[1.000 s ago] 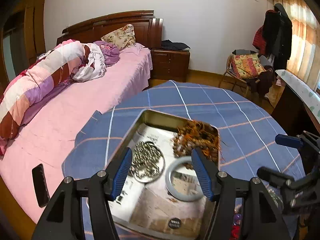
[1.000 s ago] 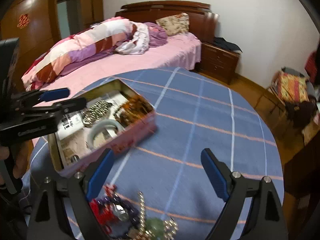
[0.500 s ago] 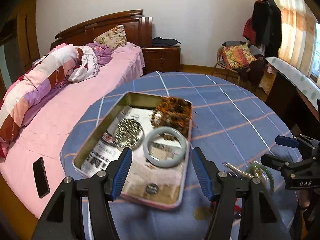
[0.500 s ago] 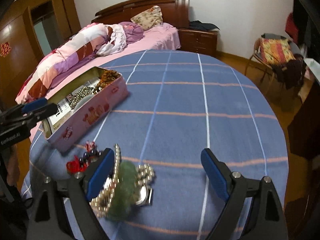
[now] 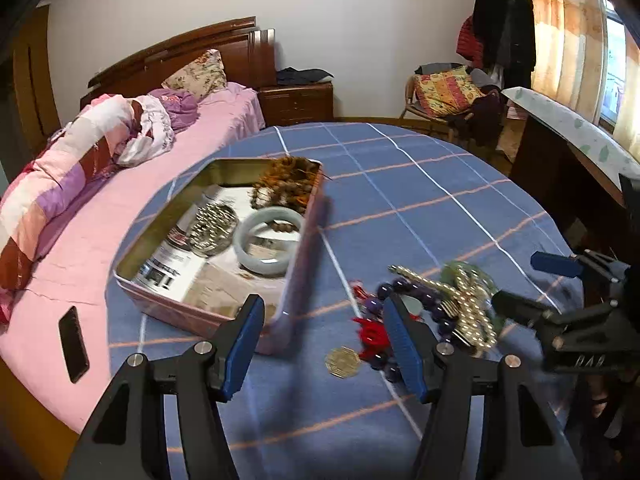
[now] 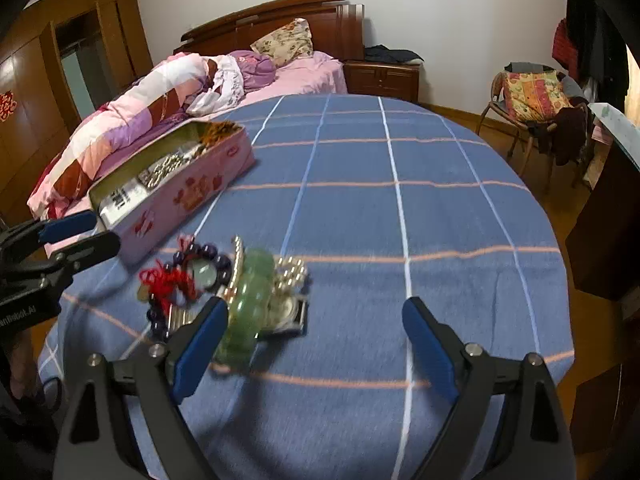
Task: Organize jewelry
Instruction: 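Move the left tool back to the pile and grasp the red tassel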
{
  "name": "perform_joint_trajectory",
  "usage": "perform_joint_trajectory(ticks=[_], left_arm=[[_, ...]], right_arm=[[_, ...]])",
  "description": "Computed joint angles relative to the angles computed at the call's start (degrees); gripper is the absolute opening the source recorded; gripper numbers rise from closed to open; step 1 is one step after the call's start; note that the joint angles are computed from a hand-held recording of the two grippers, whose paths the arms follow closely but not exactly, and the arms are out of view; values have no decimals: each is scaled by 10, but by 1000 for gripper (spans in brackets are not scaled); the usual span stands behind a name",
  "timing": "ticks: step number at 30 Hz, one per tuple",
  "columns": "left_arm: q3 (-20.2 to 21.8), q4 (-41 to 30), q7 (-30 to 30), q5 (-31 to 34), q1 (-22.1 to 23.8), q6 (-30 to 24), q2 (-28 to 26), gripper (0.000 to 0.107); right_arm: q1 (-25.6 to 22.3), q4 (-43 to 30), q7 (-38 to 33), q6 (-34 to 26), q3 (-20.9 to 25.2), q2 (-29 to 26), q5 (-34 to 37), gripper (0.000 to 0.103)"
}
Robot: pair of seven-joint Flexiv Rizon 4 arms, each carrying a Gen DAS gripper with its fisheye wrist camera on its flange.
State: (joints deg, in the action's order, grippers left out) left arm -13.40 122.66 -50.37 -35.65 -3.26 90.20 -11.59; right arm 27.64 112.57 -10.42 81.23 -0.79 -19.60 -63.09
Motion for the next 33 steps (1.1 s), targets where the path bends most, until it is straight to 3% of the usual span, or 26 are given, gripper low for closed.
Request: perform_joint_trajectory(ticks=[9, 12, 17, 19, 21, 23, 26, 31, 33], left_arm=[[-12, 9, 23, -12, -11, -4, 0, 62], [-3, 9, 18, 7, -21, -2, -4, 62], [40, -14, -35, 75, -45, -42, -22, 62], [33, -18, -35, 75, -37, -57, -26, 62], [34, -24, -41, 82, -37, -63, -31, 55], [31, -31, -40, 79, -31, -82, -34, 24], [9, -21, -14, 47, -17, -67, -30, 7], [-71, 11, 103, -105, 20, -18, -3, 6], [-107, 19, 172, -199, 32, -5, 12, 5]], right_arm=[[-9, 6, 84, -7, -10, 11, -89, 92], [-21, 4, 104, -12, 0, 10, -108, 93], [-34, 1, 115, -15, 13, 8, -121, 93], [-36, 0, 114, -16, 15, 7, -123, 93], [-37, -1, 114, -17, 17, 6, -124, 94], [-37, -2, 111, -19, 20, 5, -121, 94], [-36, -2, 109, -21, 21, 6, -120, 94], [-36, -2, 118, -24, 20, 8, -131, 94], [-37, -3, 124, -25, 20, 10, -138, 94]])
